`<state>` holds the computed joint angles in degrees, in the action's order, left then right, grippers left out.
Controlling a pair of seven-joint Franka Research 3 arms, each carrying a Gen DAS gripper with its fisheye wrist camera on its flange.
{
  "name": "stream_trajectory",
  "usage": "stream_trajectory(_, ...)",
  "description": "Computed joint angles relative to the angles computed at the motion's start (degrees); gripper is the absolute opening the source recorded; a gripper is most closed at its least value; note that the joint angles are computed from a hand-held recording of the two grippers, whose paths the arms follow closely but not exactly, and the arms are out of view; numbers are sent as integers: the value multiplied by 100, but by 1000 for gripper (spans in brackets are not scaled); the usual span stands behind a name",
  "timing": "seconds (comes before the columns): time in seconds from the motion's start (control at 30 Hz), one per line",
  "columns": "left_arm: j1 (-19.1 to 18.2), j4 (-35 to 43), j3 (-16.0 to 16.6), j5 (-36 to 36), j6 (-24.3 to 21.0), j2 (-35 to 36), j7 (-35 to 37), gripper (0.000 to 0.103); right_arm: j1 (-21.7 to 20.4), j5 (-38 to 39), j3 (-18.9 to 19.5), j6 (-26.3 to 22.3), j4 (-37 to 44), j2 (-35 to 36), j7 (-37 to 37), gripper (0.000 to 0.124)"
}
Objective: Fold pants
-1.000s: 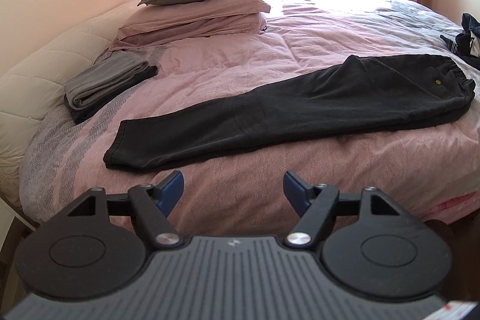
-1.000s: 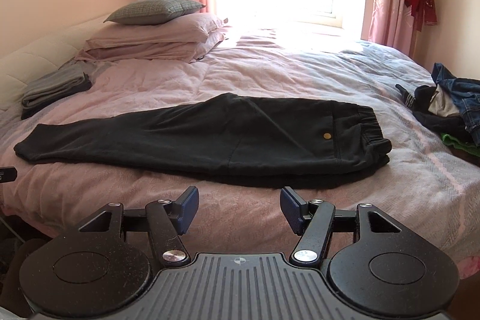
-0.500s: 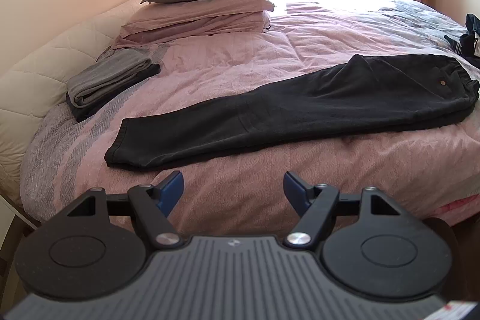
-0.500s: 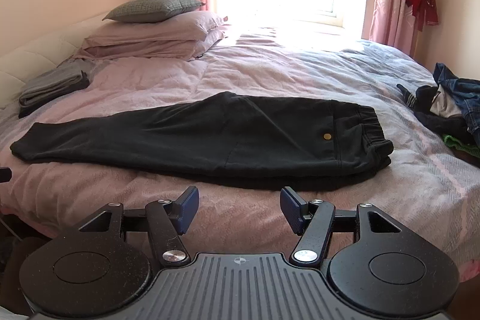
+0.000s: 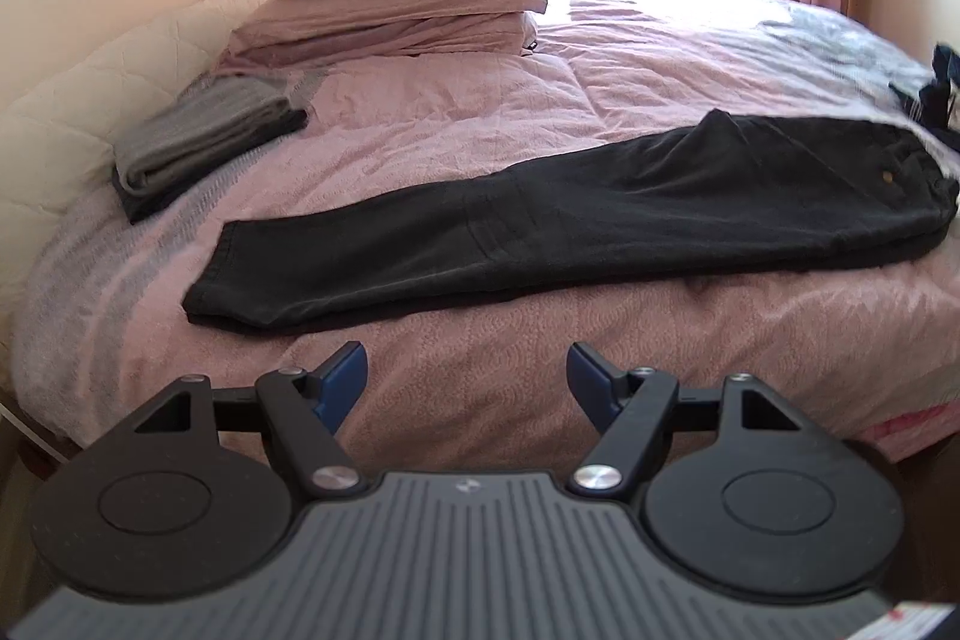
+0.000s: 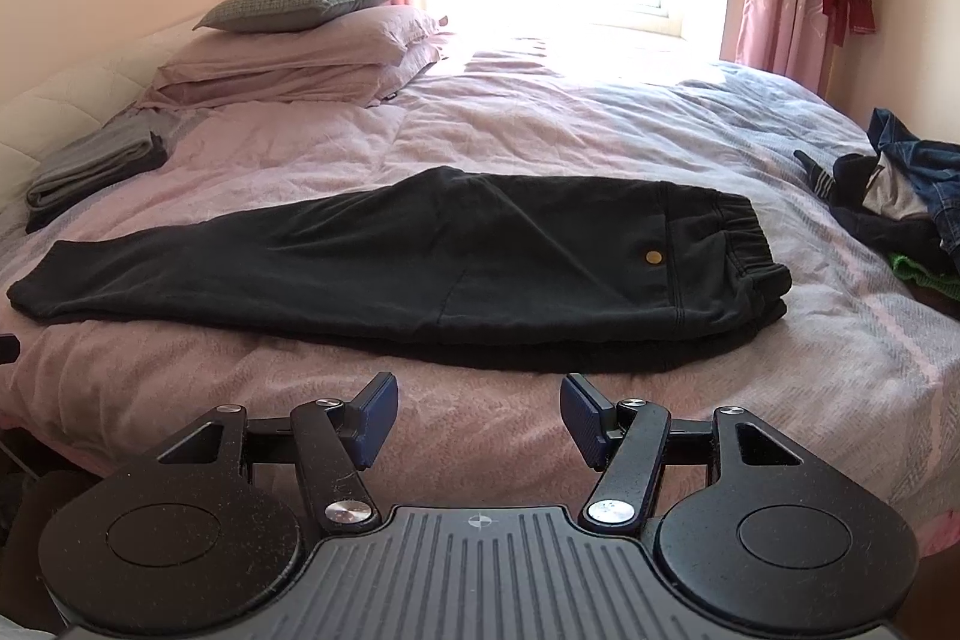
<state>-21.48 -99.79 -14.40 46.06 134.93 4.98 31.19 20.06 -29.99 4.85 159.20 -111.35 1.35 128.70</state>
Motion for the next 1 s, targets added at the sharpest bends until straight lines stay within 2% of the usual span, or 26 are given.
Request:
stream_trajectory(0.07,148,-198,99,-181,433,-31,-204,69,-16,55,-22,-1,33,70,-17,57)
stream_trajectory(0.17,423,-566,267,-325,1254,-79,-663,55,-8,62,-81,-142,130,190,35,57)
stream_trajectory(0.2,509,-651,320,-354,1463,-72,-868,47,-8,72,-108,-172,152,228,55,57)
stream_trajectory(0.23,588,-730,376,-320,1635,-71,-1099,38,-5,72,-136,-199,166,255,97,57)
stream_trajectory(0.3,706,-740,477,-101,1762,13,-1538,33,4,62,-192,-239,224,332,227,57)
stream_trajectory(0.47,1028,-892,744,192,2352,208,-2652,31,70,141,-321,-260,501,652,493,57)
stream_trajectory(0.53,1169,-937,777,-176,2529,337,-2786,32,154,195,-367,-309,736,885,515,57)
stream_trajectory(0.6,1260,-1034,853,-438,2906,455,-3038,32,272,245,-433,-378,1001,1138,560,57)
stream_trajectory(0.7,1162,-1178,1202,11,3440,554,-4303,41,505,288,-577,-359,1417,1537,757,57)
stream_trajectory(0.8,1043,-1220,1544,667,3798,612,-5392,43,827,167,-793,-127,1857,1947,959,57)
stream_trajectory(0.9,1200,-1158,1463,565,3933,722,-5183,45,1124,213,-864,102,2551,2532,813,57)
stream_trajectory(0.93,1277,-1153,1391,406,3991,766,-5018,42,1147,355,-785,133,2869,2783,548,57)
stream_trajectory(0.97,1247,-1164,1452,328,4132,797,-4968,38,1147,525,-656,116,3214,3047,208,57)
stream_trajectory(1.0,1097,-1151,1713,653,4485,839,-5305,23,1167,671,-558,62,3532,3281,-78,57)
